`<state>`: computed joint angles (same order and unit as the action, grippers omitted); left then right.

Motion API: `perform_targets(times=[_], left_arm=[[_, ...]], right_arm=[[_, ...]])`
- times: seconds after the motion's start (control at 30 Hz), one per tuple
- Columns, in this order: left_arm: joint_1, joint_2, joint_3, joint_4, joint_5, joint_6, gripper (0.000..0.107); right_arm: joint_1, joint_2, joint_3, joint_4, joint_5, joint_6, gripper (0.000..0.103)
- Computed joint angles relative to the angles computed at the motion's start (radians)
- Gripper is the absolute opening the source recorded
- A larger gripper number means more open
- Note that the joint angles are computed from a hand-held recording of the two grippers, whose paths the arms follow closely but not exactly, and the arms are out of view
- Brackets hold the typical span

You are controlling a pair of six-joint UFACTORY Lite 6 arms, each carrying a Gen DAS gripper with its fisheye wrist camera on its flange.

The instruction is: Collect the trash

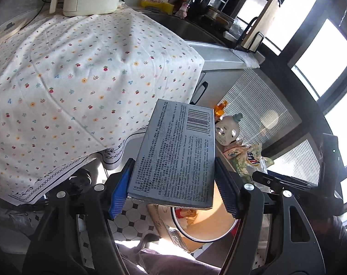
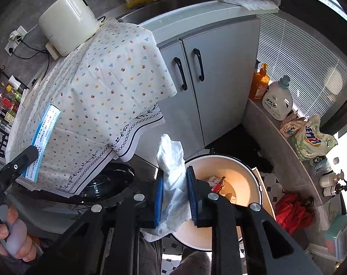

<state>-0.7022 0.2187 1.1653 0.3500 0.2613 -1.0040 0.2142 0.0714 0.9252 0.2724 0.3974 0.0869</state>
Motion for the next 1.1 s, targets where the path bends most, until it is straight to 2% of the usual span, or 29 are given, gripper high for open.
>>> perform_targets(times=[0.07,0.23,0.47,0.6,0.7,0.87,1.03,1.1], left_arm=[[-0.019,0.053,0.056,-0.038,0.008,0.048,0.068],[-0.053,0.171,0.168,-0.195,0.025,0.217,0.068],[-0.127,0.380,0.406,-0.393,0.099,0.445,0.068],[-0.162,0.553,0.625,-0.512,0.205,0.576,0.069],[-0.167,0.629,0.731,-0.594,0.250,0.638,0.084],[-0.172,0.614,0.748,-0.490,0.276,0.535,0.087],[-0.156,0.473,0.615,-0.417,0.266,0.441,0.087],[-0.151,0.403,0.548,-0.363,0.256,0.382,0.089]], right_arm=[[-0.029,-0.014,-0.032,-0.020,-0.013,0.012,0.054],[-0.119,-0.066,-0.101,0.032,-0.016,-0.078,0.062],[-0.304,-0.200,-0.231,0.129,0.013,-0.222,0.063],[-0.440,-0.323,-0.314,0.161,0.061,-0.298,0.065],[-0.542,-0.408,-0.369,0.181,0.103,-0.358,0.065],[-0.653,-0.472,-0.433,0.242,0.141,-0.462,0.067],[-0.646,-0.456,-0.441,0.296,0.158,-0.521,0.067],[-0.624,-0.454,-0.429,0.305,0.173,-0.522,0.072]])
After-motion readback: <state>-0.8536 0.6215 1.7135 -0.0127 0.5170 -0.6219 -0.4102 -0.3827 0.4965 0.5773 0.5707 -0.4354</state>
